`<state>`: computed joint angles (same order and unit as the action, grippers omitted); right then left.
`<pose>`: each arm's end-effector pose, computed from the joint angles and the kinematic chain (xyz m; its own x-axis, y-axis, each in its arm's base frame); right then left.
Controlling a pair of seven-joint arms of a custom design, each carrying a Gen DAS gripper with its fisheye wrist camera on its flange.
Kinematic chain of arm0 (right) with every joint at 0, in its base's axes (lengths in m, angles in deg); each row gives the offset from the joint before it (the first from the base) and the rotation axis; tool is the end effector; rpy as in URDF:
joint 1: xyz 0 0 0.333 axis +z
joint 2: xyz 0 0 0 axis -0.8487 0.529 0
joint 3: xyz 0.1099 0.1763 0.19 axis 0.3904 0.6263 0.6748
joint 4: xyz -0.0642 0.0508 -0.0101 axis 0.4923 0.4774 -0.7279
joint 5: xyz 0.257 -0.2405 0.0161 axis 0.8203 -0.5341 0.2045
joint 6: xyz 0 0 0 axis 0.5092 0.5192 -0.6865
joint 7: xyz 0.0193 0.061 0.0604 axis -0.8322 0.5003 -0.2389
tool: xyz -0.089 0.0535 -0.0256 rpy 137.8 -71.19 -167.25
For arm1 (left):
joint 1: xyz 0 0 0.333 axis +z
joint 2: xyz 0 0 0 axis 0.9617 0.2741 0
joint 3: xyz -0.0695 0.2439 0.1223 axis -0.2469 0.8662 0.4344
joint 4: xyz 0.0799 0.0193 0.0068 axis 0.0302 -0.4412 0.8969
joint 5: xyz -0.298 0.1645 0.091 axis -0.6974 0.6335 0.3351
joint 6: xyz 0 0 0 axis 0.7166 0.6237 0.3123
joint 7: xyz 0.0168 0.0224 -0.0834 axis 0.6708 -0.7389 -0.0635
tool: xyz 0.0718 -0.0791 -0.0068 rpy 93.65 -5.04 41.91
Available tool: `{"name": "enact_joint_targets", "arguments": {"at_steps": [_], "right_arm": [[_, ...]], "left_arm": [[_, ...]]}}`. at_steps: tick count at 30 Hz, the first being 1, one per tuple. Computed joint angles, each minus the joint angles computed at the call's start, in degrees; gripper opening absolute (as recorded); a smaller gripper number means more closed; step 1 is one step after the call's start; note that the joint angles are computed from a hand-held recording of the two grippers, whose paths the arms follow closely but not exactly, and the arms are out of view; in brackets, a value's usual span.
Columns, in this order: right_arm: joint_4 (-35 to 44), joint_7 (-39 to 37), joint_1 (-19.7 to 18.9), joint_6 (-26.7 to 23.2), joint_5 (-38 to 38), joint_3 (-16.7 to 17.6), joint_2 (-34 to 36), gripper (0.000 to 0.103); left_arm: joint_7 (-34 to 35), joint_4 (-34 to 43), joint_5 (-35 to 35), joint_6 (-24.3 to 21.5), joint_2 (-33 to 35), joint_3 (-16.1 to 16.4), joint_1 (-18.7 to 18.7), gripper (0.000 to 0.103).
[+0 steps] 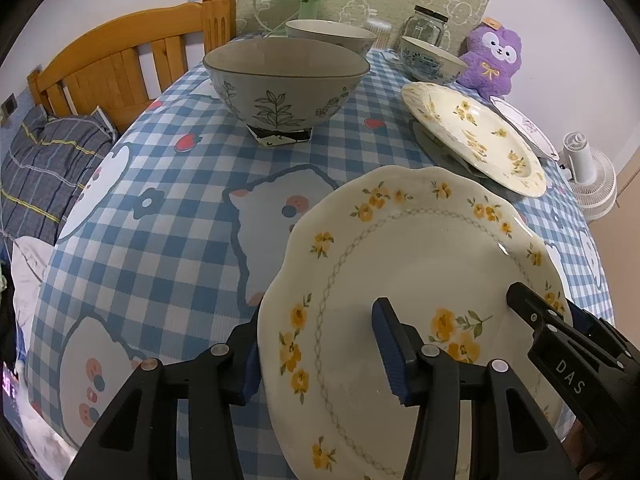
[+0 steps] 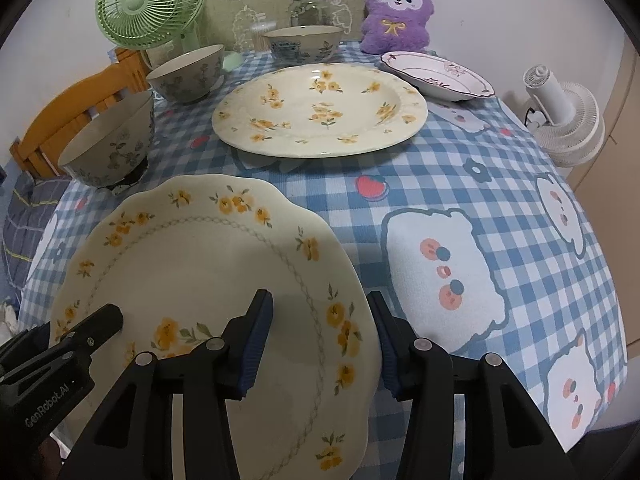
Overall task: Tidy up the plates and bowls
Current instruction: 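Lift the large plate off the table with both grippers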
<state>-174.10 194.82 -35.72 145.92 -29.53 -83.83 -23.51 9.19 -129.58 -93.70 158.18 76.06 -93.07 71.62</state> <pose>0.6236 0.2236 0.4310 -0.1782 -0.9840 0.0038 -0.8099 0.1444 -0.5686 0.6069 -0.1089 0.4956 -0.0901 -0.9848 0.1485 -0.8740 0.0067 -0.4859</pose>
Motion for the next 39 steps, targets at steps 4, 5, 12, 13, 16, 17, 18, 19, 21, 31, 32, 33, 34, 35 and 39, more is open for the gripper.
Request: {"name": "enact_joint_targets", "arguments": {"at_steps": [4, 5, 12, 13, 16, 17, 18, 19, 21, 31, 32, 33, 34, 35, 39], "right_arm": [[-0.4, -1.8, -0.4, 0.6, 0.3, 0.3, -0.2, 0.050], [-0.1, -2.6, -0.5, 0.3, 0.4, 0.4, -0.1, 0.050], [-0.6, -4.0, -0.5, -1.0, -0.7, -0.1, -1.1, 0.050], [-1.0, -4.5, -0.8, -0.8, -0.4, 0.0, -1.4, 0.050], [-2.1, -6.1, -1.8, -0.4, 0.2, 0.3, -2.3, 0.050], [-2.6, -6.4, -2.1, -0.2, 0.2, 0.2, -2.7, 0.050], [-3.0, -6.5, -2.3, 0.0, 0.2, 0.1, -2.9, 0.050], [-3.4, -6.7, -2.6, 0.2, 0.2, 0.1, -3.3, 0.050], [-4.5, -7.0, -3.3, 0.8, 0.1, -0.1, -4.1, 0.050], [-9.5, -10.4, -7.3, 3.7, 1.0, -0.3, -8.0, 0.050], [-9.9, -10.5, -7.6, 4.0, 0.9, -0.4, -8.4, 0.050], [-10.4, -10.8, -8.1, 4.4, 1.0, -0.5, -8.7, 0.050], [-10.8, -11.2, -8.5, 4.7, 1.2, -0.5, -9.0, 0.050], [-11.3, -11.7, -9.0, 5.1, 1.2, -0.6, -9.4, 0.050], [-13.1, -13.3, -10.8, 6.3, 1.5, -1.0, -10.7, 0.050]], "left_arm": [[-1.0, -0.4, 1.5, 0.5, -0.2, 0.2, -0.5, 0.051], [-1.5, -0.2, 1.9, 0.1, -0.1, 0.3, -0.6, 0.051], [-6.8, -2.2, 6.5, 1.9, -1.7, 0.4, -2.3, 0.050], [-7.3, -2.3, 6.6, 2.0, -1.8, 0.3, -2.4, 0.050], [-8.4, -1.7, 6.3, 1.4, -1.4, -0.1, -2.7, 0.049], [-8.7, -1.6, 6.4, 1.3, -1.3, -0.2, -2.9, 0.049], [-9.2, -1.5, 6.8, 1.4, -1.2, -0.4, -3.3, 0.049], [-9.5, -1.4, 6.9, 1.5, -1.2, -0.5, -3.5, 0.049], [-10.3, -0.9, 7.2, 1.2, -1.0, -0.7, -4.1, 0.049], [-15.9, 3.4, 10.4, 0.2, 1.9, -1.4, -7.6, 0.049], [-16.3, 3.6, 10.6, 0.1, 2.1, -1.5, -7.9, 0.049], [-16.9, 4.3, 11.0, -0.2, 2.6, -1.6, -8.4, 0.049], [-17.4, 4.8, 11.3, -0.4, 3.0, -1.6, -8.8, 0.049], [-17.7, 5.3, 11.5, -0.5, 3.5, -1.8, -9.2, 0.049], [-20.2, 8.2, 13.1, -1.3, 5.6, -1.9, -11.2, 0.049]]}}
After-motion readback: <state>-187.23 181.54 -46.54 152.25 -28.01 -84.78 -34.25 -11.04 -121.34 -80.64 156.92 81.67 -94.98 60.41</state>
